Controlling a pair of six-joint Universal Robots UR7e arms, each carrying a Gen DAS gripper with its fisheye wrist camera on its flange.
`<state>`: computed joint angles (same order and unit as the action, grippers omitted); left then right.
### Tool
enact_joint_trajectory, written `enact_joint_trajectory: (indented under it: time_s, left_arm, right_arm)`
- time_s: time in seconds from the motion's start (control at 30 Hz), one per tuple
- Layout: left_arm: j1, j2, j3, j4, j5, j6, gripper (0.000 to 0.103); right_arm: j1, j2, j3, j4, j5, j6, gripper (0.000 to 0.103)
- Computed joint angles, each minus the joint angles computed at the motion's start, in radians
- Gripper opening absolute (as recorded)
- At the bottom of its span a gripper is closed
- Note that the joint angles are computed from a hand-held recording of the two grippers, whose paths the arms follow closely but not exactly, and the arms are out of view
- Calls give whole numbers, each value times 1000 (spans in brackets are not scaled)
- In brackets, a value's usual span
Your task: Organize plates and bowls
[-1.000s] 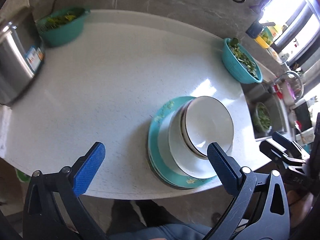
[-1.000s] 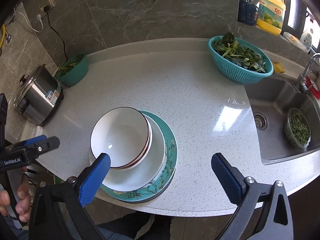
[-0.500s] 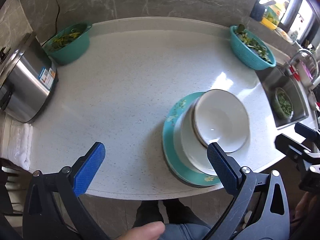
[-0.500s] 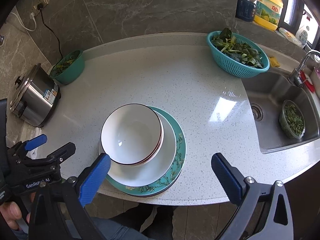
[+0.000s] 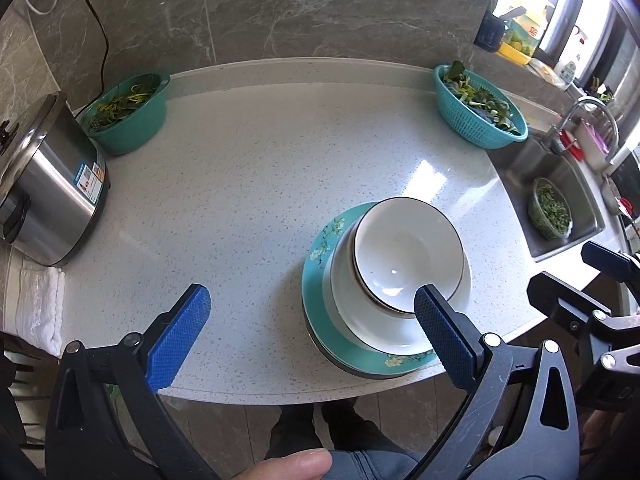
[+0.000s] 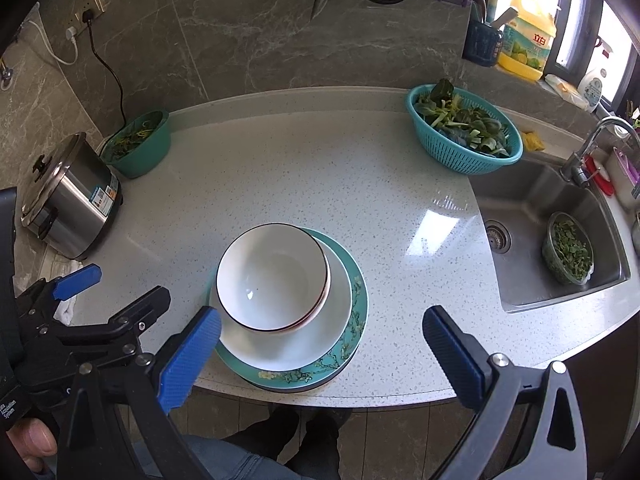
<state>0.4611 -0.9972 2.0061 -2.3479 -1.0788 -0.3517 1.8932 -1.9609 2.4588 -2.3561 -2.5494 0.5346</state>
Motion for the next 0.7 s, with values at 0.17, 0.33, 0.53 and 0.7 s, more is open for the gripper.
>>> enact_joint_trajectory:
  time_s: [0.17, 0.33, 0.53, 0.7]
  left_arm:
    - [-2, 1, 1, 6, -8, 4, 103]
    - [-3, 6, 0, 5, -18, 18, 103]
    - [-1, 13, 0, -1, -22, 30, 103]
    - [3, 22, -6, 3, -28, 31, 103]
  right_arm:
    - [8, -18, -8, 28, -19, 22, 103]
    - [17, -28, -14, 45, -33, 40, 103]
    - [4, -45, -13, 54, -24, 39, 103]
    - [-8, -49, -13, 55, -12, 30, 103]
